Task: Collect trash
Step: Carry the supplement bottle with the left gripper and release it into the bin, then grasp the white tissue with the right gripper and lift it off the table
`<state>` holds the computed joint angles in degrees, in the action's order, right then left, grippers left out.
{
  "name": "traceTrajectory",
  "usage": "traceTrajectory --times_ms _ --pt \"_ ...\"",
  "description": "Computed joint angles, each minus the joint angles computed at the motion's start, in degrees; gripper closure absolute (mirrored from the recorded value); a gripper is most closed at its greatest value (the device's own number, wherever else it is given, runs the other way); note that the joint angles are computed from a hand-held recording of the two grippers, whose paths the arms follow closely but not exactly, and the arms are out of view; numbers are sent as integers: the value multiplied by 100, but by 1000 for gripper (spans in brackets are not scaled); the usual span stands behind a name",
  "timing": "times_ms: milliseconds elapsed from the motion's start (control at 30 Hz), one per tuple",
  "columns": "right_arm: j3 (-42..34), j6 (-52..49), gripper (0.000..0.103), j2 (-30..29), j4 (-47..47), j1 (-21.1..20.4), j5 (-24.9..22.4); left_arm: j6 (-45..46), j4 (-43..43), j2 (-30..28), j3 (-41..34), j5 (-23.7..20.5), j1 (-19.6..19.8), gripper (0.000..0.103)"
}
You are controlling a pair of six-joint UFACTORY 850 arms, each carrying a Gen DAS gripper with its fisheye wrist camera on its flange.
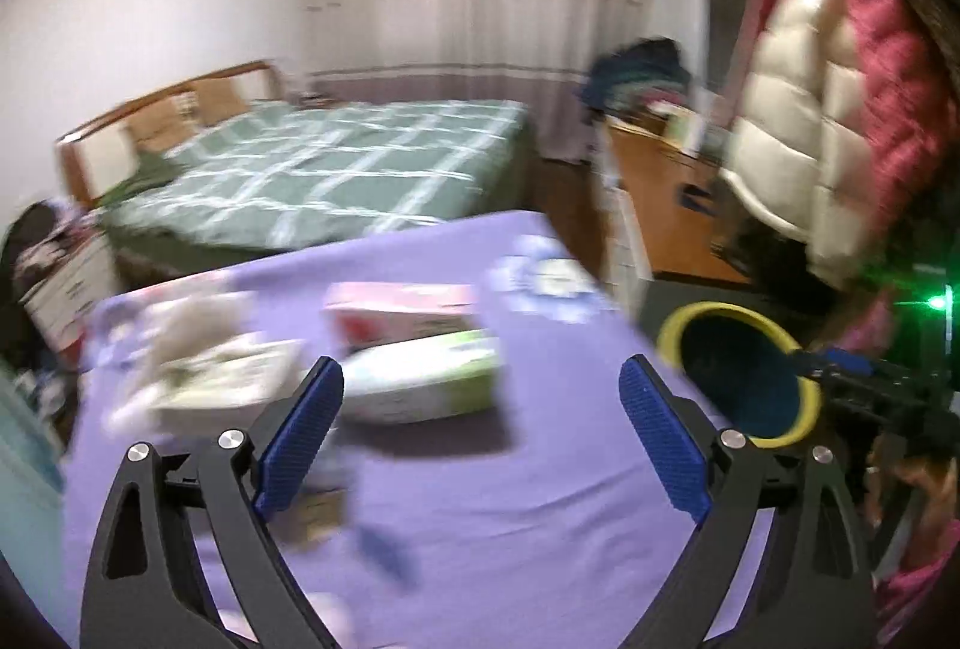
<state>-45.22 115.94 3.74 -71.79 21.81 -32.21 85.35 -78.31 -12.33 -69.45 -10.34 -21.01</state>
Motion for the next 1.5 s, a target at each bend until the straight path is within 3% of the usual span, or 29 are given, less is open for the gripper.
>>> traceTrajectory --times_ms 167,233,400,567,833,1000,1167,1233,1267,1333,1400,1500 --pt "-711 -387 35 -601 84 326 107 1033 -1233 302 331 31 699 11" --pt "-1058 -605 35 -888 137 450 187 1854 -2129 411 480 74 1020 10" --pt "-2247 -1471 35 -1784 379 782 385 2599 -2994 491 658 41 1637 10" --pt "-3345 -2248 36 -2555 675 1010 678 2561 -3071 442 711 -48 2092 10" --pt "-5585 -4455 35 -3980 2244 1199 923 3301 -3812 509 833 -122 2440 10" --pt "-7524 -6205 37 -5194 3809 1208 349 2984 -3558 470 796 -146 2519 10" --pt "-9608 -7340 37 -6447 4914 1140 -677 2574 -3149 445 797 -218 2585 10" --pt "-10469 -7628 54 -6949 5188 1127 -1213 2412 -2999 437 793 -256 2601 10" --pt "-10560 -7749 60 -7014 5322 1110 -1245 2400 -2990 437 795 -270 2606 10" --pt "-10084 -7710 85 -6765 5287 1092 -1039 2339 -2927 413 777 -309 2627 10" --pt "-9578 -7588 97 -6484 5130 1108 -775 2251 -2838 404 766 -344 2641 10" --pt "-8586 -7236 99 -5885 4768 1134 -241 2257 -2841 402 772 -362 2631 10"
